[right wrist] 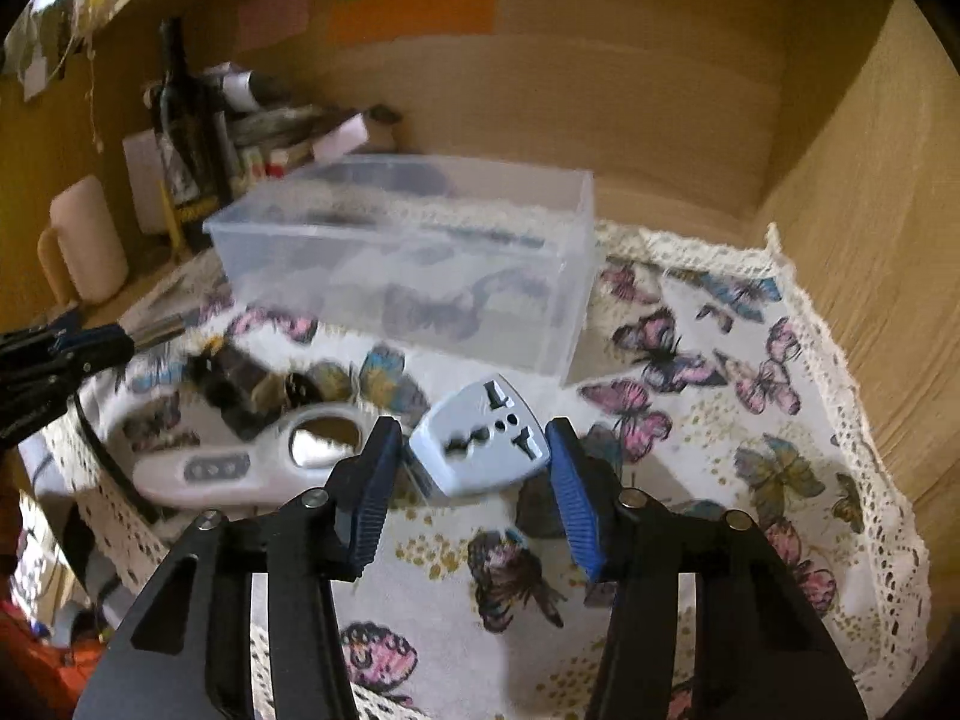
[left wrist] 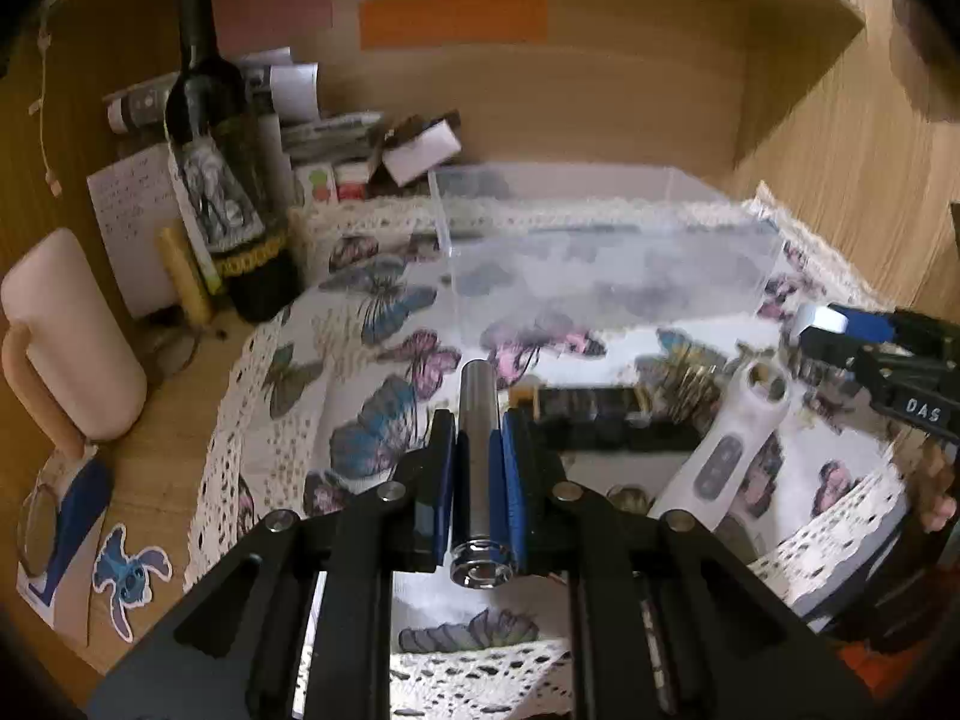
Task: Organize rigid objects
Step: 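Grasp the silver metal tube with the left gripper while the right gripper grasps the white plug adapter, then carry the tube with the left gripper while the right gripper drops the adapter into the clear box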
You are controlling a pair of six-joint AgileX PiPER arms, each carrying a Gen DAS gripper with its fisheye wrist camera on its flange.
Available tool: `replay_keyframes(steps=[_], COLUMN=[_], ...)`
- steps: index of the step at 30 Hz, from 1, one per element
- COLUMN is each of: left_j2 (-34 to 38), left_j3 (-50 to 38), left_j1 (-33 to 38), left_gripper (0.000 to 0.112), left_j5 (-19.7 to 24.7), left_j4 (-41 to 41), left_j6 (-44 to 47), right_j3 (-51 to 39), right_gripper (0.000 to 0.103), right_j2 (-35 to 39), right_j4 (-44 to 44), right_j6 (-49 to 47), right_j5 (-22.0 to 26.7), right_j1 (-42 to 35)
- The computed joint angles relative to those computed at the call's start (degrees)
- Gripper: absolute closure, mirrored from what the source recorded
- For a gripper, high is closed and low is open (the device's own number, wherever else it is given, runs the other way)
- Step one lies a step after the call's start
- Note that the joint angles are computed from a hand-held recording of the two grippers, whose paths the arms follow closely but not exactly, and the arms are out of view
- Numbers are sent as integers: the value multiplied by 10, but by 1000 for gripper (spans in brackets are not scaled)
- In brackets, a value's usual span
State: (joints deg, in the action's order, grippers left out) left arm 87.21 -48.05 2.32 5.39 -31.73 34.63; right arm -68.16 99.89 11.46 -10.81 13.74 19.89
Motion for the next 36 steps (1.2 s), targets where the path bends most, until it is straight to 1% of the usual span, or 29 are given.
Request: replay_keyframes(steps=[1,2,3,4,6,7,8,9,11,13,15,16,19,24,30,33,36], left_j2=[-2,-5,-7,-9,-13,-16,-18,-20,-21,-22,-19,-17,-15,5,51,82,119], left_j3=[-2,-5,-10,-14,-18,-19,-22,-26,-39,-51,-69,-80,-100,-158,-254,-306,-359], left_j1=[0,1,3,2,-2,-3,-2,0,4,7,15,18,18,21,26,26,20], left_gripper=[97,97,97,97,97,97,97,97,97,97,97,97,97,97,97,97,97], left_j5=[1,5,10,11,5,4,5,10,21,32,52,59,59,76,120,143,162], left_j4=[-27,-77,-114,-130,-128,-133,-160,-187,-199,-194,-213,-212,-205,-153,-64,-34,6], left_j6=[24,71,105,120,114,117,142,166,173,164,179,177,168,122,32,-5,-48], right_j3=[0,-3,-10,-15,-25,-28,-29,-29,-27,-28,-32,-34,-45,-86,-157,-195,-236], right_gripper=[62,66,67,68,68,68,68,68,68,68,68,68,68,68,68,68,68], right_j2=[-1,-2,1,4,11,14,16,16,13,8,3,0,-3,2,31,50,76], right_j4=[12,17,20,22,29,19,12,20,20,32,45,50,51,22,-23,-16,-49], right_j6=[-8,-9,-10,-11,-23,-14,-6,-15,-17,-30,-42,-47,-50,-25,20,16,48], right_j5=[-4,-5,-1,0,5,7,8,9,7,3,-4,-8,-19,-25,-14,-2,16], right_j1=[-1,-1,-2,-2,-2,-1,0,-1,-1,-3,-5,-5,-6,-2,1,-1,1])
